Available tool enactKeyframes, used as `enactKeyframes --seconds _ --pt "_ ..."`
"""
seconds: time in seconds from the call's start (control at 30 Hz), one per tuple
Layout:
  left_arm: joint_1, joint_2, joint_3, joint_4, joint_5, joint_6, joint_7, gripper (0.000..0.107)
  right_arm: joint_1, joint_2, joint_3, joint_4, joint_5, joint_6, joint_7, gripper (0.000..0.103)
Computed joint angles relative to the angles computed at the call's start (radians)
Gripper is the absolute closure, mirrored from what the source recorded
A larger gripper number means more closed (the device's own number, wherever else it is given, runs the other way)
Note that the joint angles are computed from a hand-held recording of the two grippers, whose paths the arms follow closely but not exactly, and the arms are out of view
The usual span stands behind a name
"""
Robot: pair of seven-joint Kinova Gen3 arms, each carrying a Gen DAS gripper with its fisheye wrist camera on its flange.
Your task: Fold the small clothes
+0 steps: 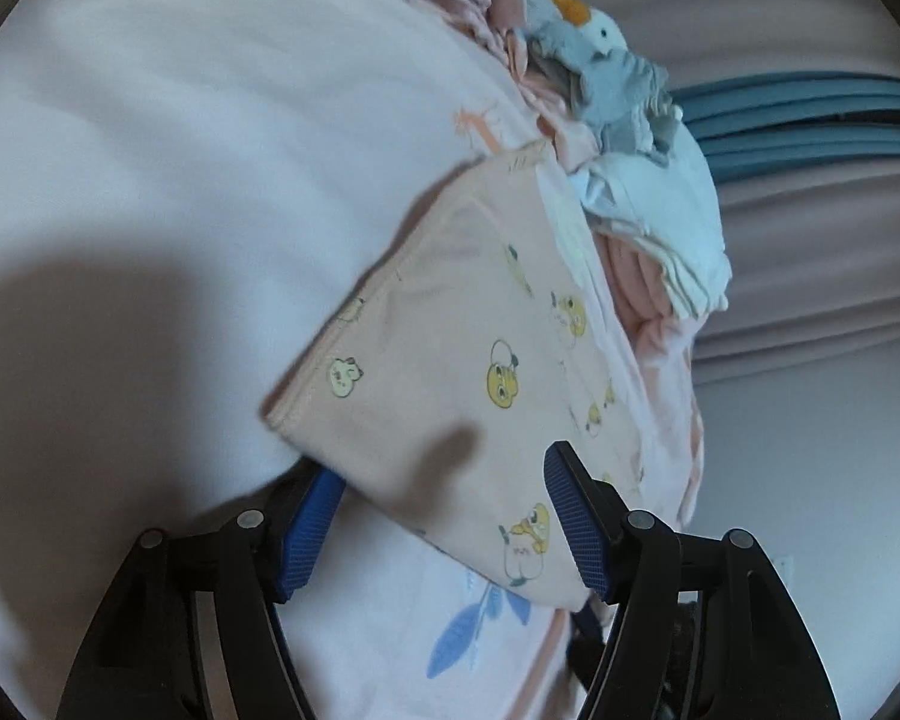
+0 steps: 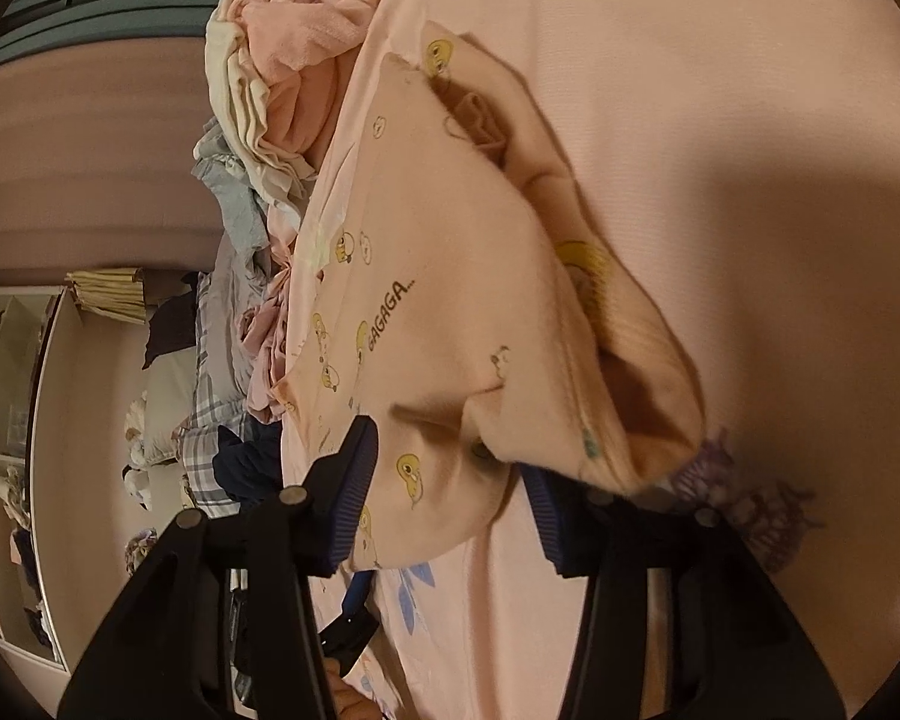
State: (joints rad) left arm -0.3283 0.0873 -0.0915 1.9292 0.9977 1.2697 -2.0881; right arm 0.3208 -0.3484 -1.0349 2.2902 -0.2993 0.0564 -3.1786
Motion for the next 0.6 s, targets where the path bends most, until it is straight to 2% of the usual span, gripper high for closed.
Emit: enactKeyframes --seconds 0.07,0.2,0.37,0.43,0.5,0.6 --pt "0.001 0.003 0.002 -0.002 0.016 0.003 0.009 0.038 -0.003 -0.028 -0.005 0.018 -0.018 -0.012 -0.020 0.055" --pt "0.000 0.032 0.011 -0.013 0.034 0.036 0.015 0.038 -0.025 -0.010 0.008 0.038 -0.036 -0.049 -0.015 0.055" --pt "-0.014 0.077 0.014 -0.019 0.106 0.090 0.045 0.038 0.066 -0.010 -0.051 -0.012 -0.014 0.010 0.008 0.055" --pt "-0.012 0.118 0.041 -0.046 0.129 0.124 0.033 0.038 0.082 0.013 -0.054 -0.026 0.011 0.010 0.026 0.052" --pt "0.012 0.125 0.052 -0.070 0.114 0.112 0.018 0.038 0.096 0.037 -0.054 -0.038 0.037 0.008 0.048 0.053" --pt "0.034 0.102 0.065 -0.065 0.109 0.047 0.013 0.038 0.136 0.054 -0.082 -0.040 0.054 -0.011 0.066 0.053"
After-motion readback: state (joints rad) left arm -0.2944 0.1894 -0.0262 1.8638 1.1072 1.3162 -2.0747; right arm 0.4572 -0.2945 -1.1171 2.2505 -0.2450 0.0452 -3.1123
